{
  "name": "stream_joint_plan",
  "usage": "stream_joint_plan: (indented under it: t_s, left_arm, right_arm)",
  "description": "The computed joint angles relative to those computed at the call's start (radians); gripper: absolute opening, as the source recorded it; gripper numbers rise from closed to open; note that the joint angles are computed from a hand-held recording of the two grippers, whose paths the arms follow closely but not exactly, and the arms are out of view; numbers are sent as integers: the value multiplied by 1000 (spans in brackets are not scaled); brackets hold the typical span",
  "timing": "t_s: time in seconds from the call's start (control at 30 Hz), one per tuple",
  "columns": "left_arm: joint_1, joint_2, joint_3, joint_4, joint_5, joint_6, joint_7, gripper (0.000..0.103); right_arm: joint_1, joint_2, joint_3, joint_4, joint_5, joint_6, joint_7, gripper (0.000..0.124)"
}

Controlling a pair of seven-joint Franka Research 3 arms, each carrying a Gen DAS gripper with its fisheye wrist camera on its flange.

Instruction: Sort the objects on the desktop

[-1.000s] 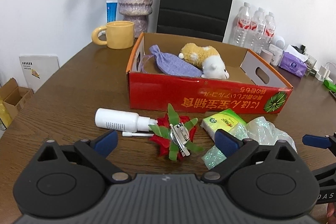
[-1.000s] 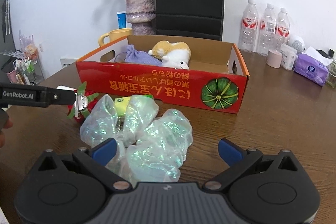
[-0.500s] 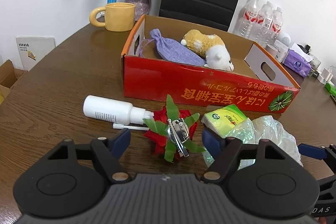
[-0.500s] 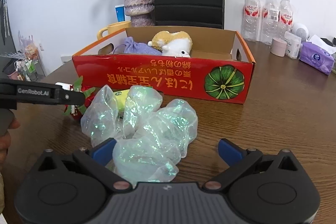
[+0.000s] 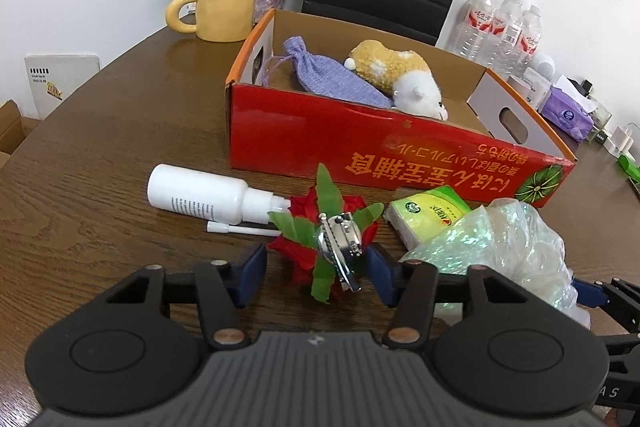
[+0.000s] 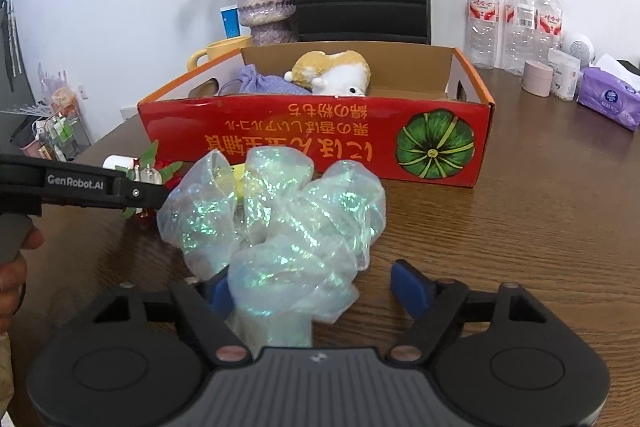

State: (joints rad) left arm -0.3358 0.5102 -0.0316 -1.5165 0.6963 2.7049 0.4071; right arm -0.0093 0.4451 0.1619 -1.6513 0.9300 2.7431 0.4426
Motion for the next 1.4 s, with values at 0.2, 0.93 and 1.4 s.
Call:
stream_joint_plan:
  t_s: [0.2, 0.93, 1.4]
  left_arm:
    - [3, -1, 0, -6, -4, 22, 3, 41]
    - [-21, -41, 23, -60, 90, 67, -70, 36]
    - [-18, -106, 14, -136, 177, 80, -151, 36]
  right_arm:
    - [-4, -1, 7, -4, 8, 5, -16, 55]
    - [-15, -34, 14, -36, 157, -25, -185, 14]
    - [-10, -73, -11, -70, 241, -52, -232, 13]
